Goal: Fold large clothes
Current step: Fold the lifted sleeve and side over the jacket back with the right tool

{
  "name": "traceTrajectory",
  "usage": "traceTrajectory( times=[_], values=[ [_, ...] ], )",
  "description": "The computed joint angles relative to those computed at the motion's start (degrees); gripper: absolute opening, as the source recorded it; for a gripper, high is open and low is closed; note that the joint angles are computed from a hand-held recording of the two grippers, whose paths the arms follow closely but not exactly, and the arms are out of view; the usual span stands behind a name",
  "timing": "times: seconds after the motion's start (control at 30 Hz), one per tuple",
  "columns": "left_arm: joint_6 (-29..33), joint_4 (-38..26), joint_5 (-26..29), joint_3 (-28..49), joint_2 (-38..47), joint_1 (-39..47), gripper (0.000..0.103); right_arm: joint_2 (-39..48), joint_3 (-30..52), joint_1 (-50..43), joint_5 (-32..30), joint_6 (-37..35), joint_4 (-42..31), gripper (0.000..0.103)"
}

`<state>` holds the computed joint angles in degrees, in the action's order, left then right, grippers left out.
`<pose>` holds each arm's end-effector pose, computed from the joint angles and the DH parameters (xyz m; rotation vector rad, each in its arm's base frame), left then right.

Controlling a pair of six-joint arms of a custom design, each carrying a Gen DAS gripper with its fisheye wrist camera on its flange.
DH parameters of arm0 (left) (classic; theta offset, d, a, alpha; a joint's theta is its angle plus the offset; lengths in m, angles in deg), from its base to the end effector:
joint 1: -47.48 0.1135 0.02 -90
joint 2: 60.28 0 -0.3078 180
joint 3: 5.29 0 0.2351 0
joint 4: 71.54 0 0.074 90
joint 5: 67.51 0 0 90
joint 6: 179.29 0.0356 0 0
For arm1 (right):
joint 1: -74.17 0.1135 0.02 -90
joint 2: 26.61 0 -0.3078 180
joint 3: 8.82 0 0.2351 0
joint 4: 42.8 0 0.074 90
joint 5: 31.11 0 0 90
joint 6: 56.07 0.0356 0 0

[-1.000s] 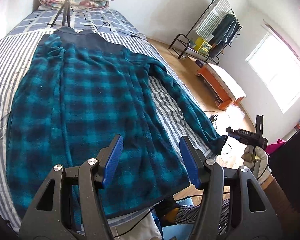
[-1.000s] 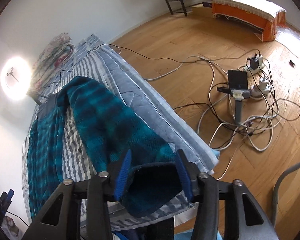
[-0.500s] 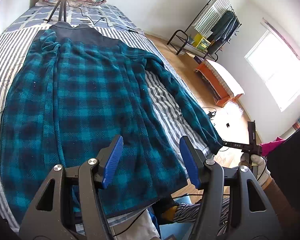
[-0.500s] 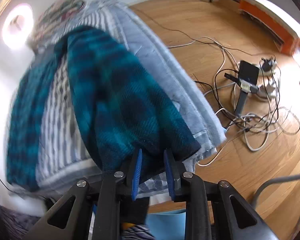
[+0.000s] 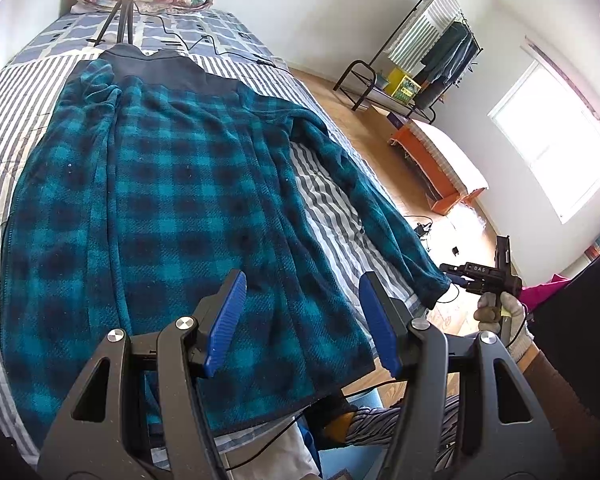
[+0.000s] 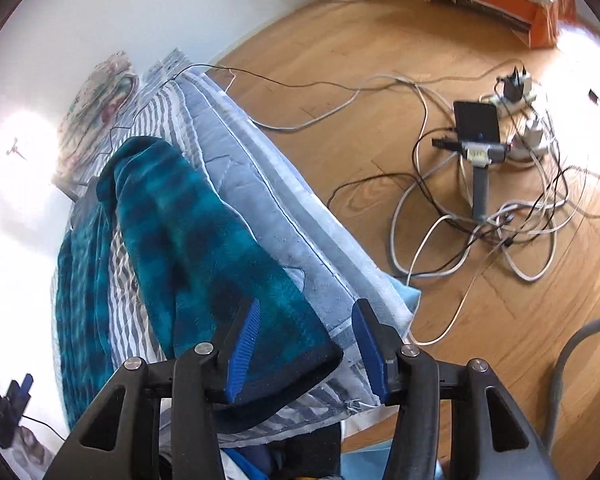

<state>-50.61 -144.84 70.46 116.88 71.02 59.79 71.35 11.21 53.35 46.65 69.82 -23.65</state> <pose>0.4630 0.0740 0.2105 0.6443 2.4264 -0.9363 0.1599 -0.0527 0.0954 1.1685 2.3295 0.3723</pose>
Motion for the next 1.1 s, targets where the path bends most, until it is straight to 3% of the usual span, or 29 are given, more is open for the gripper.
traceTrajectory(
  times=[0.1,0.17,0.27,0.43,0.57,0.83,1.1],
  values=[
    [0.17,-0.11,0.16,-0.16,-0.12,-0.06,0.060,2.87,0.89,1.23,0.15,0.32,-0.33,0.046],
    [0.43,0.13,0.19,-0.61,-0.47,-0.13,0.060,2.43,0.84,2.24,0.21,0.80,-0.79,0.020],
    [0.98,-0.01,0.27,-0.75,-0.64,-0.10,0.060,-4.94,1.15,6.89,5.43,3.40,-6.13,0.008],
    [0.14,0.02,0.40,-0.52,-0.60,0.06,0.060,-21.28,5.76,19.02,15.13,8.98,-20.70,0.004],
    [-0.24,-0.84,0.64,0.80,-0.02,0.59,0.060,-25.23,12.27,30.44,23.36,11.85,-27.40,0.004],
    [-0.50,-1.84,1.04,2.56,0.92,2.20,0.060,-19.20,26.54,46.80,30.18,9.66,-31.20,0.003],
    [-1.64,-3.97,1.06,5.67,3.23,4.52,0.060,-2.22,44.00,55.70,22.65,1.65,-31.62,0.003]
  ],
)
